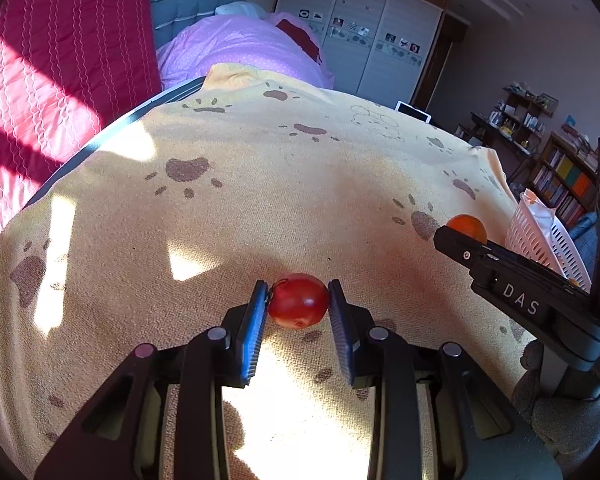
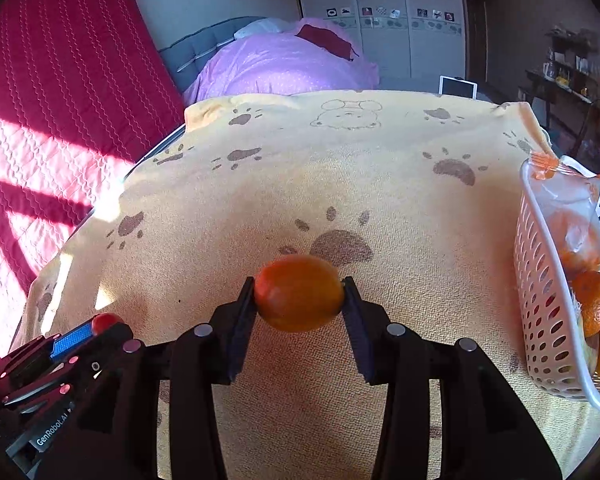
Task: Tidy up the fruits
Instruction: 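Carry the small orange into the white basket and open the right gripper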
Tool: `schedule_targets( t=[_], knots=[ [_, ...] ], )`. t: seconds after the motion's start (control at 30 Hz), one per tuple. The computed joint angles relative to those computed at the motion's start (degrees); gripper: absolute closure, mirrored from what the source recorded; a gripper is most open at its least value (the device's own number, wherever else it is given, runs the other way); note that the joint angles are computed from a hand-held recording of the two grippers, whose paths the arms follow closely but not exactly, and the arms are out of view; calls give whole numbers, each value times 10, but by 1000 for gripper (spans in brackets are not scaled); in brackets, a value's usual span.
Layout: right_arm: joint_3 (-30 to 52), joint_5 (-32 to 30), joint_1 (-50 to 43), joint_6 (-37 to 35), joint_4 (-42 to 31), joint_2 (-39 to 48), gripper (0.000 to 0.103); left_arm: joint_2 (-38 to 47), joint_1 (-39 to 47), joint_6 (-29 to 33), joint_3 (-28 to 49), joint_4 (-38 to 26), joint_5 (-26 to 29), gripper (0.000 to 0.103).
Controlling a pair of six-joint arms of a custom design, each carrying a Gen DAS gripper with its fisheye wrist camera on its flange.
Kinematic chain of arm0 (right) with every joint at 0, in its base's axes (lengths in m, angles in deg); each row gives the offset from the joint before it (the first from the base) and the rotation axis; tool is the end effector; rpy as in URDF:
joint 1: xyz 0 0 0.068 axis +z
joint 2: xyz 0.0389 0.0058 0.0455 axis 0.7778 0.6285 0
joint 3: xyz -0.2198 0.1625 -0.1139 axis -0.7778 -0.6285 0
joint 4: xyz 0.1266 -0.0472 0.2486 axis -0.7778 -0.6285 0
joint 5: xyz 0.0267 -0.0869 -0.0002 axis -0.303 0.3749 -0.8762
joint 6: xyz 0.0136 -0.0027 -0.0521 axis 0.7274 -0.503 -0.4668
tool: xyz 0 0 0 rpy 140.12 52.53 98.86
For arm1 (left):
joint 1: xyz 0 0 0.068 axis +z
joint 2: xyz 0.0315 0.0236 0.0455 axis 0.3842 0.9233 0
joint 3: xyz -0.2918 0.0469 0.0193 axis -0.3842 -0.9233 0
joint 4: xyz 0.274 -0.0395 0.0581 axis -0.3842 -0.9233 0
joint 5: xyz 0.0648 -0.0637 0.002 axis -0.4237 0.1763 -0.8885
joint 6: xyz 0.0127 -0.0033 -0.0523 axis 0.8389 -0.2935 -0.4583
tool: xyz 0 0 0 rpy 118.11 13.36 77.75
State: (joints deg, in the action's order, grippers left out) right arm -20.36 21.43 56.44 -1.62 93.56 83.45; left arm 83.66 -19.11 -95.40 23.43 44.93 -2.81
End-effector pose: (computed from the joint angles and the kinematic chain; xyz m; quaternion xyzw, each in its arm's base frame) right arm 0.1748 0.0121 0.1221 0.1152 0.8942 0.0284 0.4317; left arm 0.2051 -0.1780 0.1233 0.1367 0.9045 -0.1728 0.3651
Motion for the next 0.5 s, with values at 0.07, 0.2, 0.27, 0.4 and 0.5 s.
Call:
schedule_targets(
  t=[0.07,0.2,0.27,0.4,0.5],
  knots=[
    [-7,11,-10,1,-19,-48,59,0,1,0,0,0,1,72],
    [-13,1,-70,4,-61,-128,59,0,1,0,0,-1,1,72],
    [-18,3,-98,2,-87,-176,59,1,1,0,1,-1,2,72],
    [-24,-5,-161,-6,-151,-282,59,3,3,0,2,0,6,72],
    [-24,-26,-237,-13,-197,-344,59,4,3,0,3,0,6,72]
  ],
)
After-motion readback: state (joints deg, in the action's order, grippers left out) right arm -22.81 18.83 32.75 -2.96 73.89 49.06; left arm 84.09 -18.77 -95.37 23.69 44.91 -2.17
